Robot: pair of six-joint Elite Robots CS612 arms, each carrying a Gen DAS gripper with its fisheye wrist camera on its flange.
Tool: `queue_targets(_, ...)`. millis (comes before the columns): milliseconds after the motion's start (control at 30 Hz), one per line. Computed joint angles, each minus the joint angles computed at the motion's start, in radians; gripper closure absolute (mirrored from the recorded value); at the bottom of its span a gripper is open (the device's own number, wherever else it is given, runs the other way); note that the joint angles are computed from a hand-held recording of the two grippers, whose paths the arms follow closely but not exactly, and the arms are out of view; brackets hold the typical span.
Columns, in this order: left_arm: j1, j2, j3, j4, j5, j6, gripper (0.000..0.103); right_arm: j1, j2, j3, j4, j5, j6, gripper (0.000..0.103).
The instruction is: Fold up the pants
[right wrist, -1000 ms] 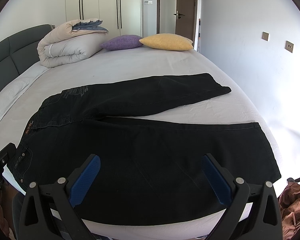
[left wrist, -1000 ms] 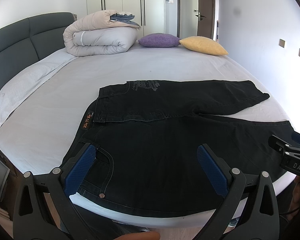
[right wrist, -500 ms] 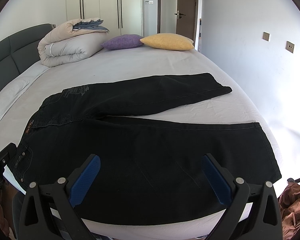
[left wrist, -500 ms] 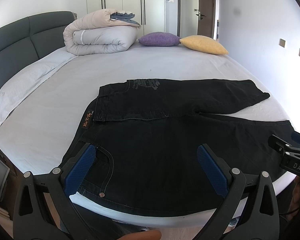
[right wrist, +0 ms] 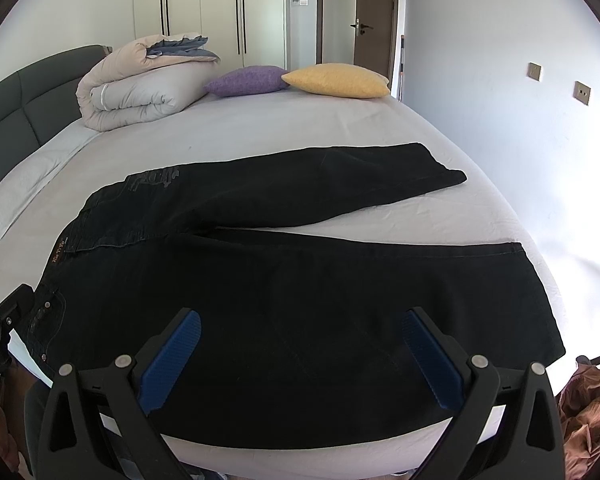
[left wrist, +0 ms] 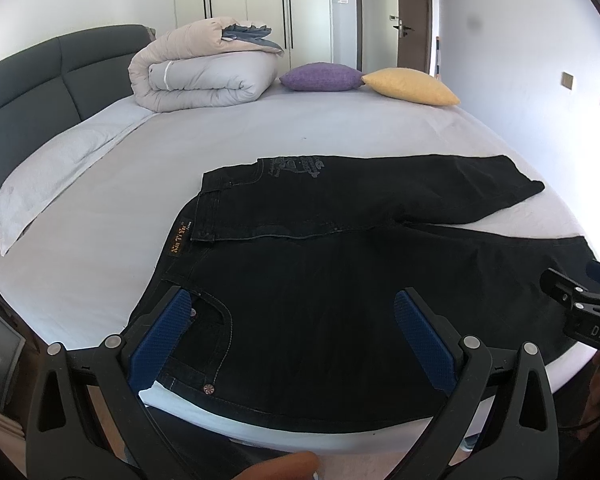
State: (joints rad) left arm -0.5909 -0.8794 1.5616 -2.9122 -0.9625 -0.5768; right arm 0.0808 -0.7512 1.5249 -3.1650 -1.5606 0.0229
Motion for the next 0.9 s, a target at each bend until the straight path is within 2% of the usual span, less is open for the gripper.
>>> queue_targets(167,-0.008,0.016,-0.004,-0.004,0.049,0.065,0.000,-0.006,0.003,-0.011,0.028,0.022,-0.009,0.000)
queue_targets(300,0.004,0.035,-0.016,-0.038,0.066,0.157,0.000,-0.022,0.010,-0.035,0.076,0.093,-0.038,0.000)
queue_targets(367,0.023,0.053,-0.039,-0.036,0.074,0.209,0.000,-0.035,0.019,-0.062,0.115,0.159,-0.056,0.000)
queue_targets(500,0.074,0.085,-0.092,-0.023,0.029,0.286,0.000,-0.057,0.045,-0.143,0.212,0.304,-0.126,0.000)
queue_targets(567,0.097,0.106,-0.120,-0.060,0.035,0.317,0.000,-0.061,0.065,-0.196,0.261,0.341,-0.170,0.000)
queue_targets(600,0.105,0.113,-0.136,-0.048,0.041,0.319,0.000,-0.062,0.077,-0.227,0.283,0.355,-0.195,0.000)
queue_targets(633,0.119,0.122,-0.167,0.005,0.037,0.321,0.000,-0.061,0.085,-0.247,0.299,0.359,-0.214,0.000)
queue_targets(700,0.145,0.141,-0.229,0.100,0.006,0.314,0.000,-0.060,0.113,-0.319,0.371,0.374,-0.283,0.000)
queue_targets(767,0.176,0.181,-0.306,0.100,-0.034,0.374,0.000,-0.058,0.149,-0.404,0.460,0.394,-0.368,0.000)
queue_targets(833,0.205,0.223,-0.386,0.094,-0.081,0.447,0.000,-0.051,0.185,-0.487,0.526,0.382,-0.451,0.004)
queue_targets(900,0.247,0.270,-0.494,0.147,-0.210,0.481,0.000,-0.048,0.225,-0.583,0.619,0.393,-0.550,0.021)
